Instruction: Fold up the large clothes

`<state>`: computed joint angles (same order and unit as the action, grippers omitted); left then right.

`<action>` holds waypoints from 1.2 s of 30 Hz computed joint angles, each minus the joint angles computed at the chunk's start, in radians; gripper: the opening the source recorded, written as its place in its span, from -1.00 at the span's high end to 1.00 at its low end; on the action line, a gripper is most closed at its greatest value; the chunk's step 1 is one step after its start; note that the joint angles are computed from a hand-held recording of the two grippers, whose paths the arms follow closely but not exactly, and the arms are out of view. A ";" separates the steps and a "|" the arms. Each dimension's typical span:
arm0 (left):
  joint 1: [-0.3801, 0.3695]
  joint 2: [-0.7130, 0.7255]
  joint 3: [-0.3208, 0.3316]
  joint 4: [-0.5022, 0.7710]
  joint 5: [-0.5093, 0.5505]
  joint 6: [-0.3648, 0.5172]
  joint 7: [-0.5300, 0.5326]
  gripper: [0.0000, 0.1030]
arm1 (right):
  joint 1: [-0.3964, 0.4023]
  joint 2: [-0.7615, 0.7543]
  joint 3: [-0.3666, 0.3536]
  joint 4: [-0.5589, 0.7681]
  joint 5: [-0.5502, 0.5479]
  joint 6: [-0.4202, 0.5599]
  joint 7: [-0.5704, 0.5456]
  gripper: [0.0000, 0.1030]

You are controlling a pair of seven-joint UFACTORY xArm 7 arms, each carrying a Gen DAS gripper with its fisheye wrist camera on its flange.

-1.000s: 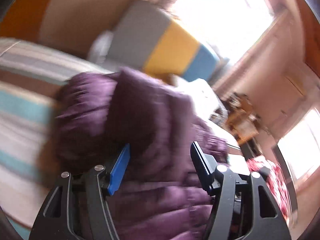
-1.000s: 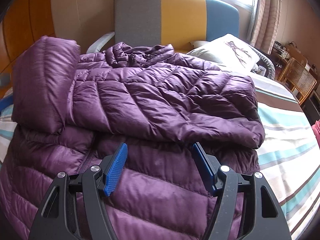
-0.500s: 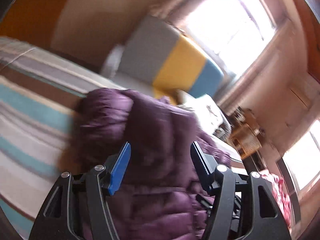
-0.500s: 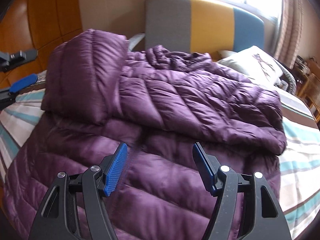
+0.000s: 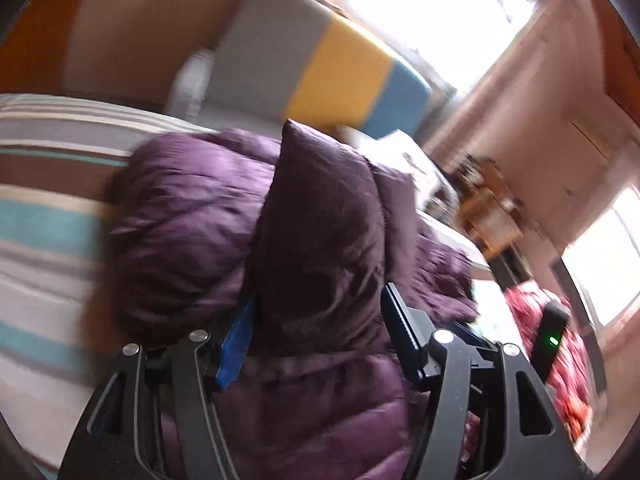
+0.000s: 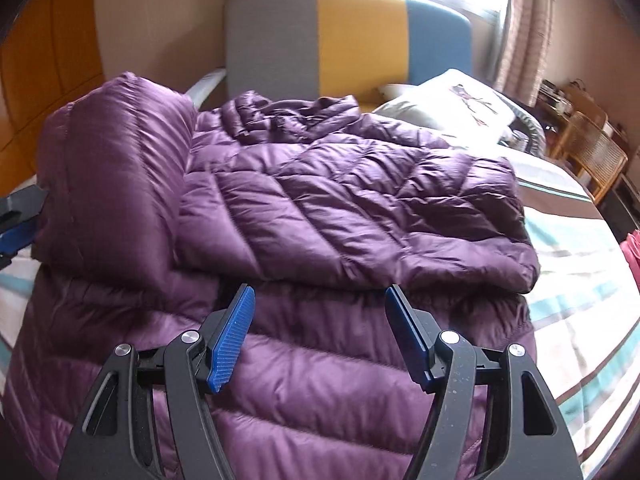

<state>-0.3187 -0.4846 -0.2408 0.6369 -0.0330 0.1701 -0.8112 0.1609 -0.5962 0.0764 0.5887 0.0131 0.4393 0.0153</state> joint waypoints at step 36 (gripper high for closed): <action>0.032 -0.228 -0.056 -0.123 -0.004 0.129 -0.001 -0.20 | 0.158 0.054 -0.018 0.051 0.172 -0.104 -0.040 0.32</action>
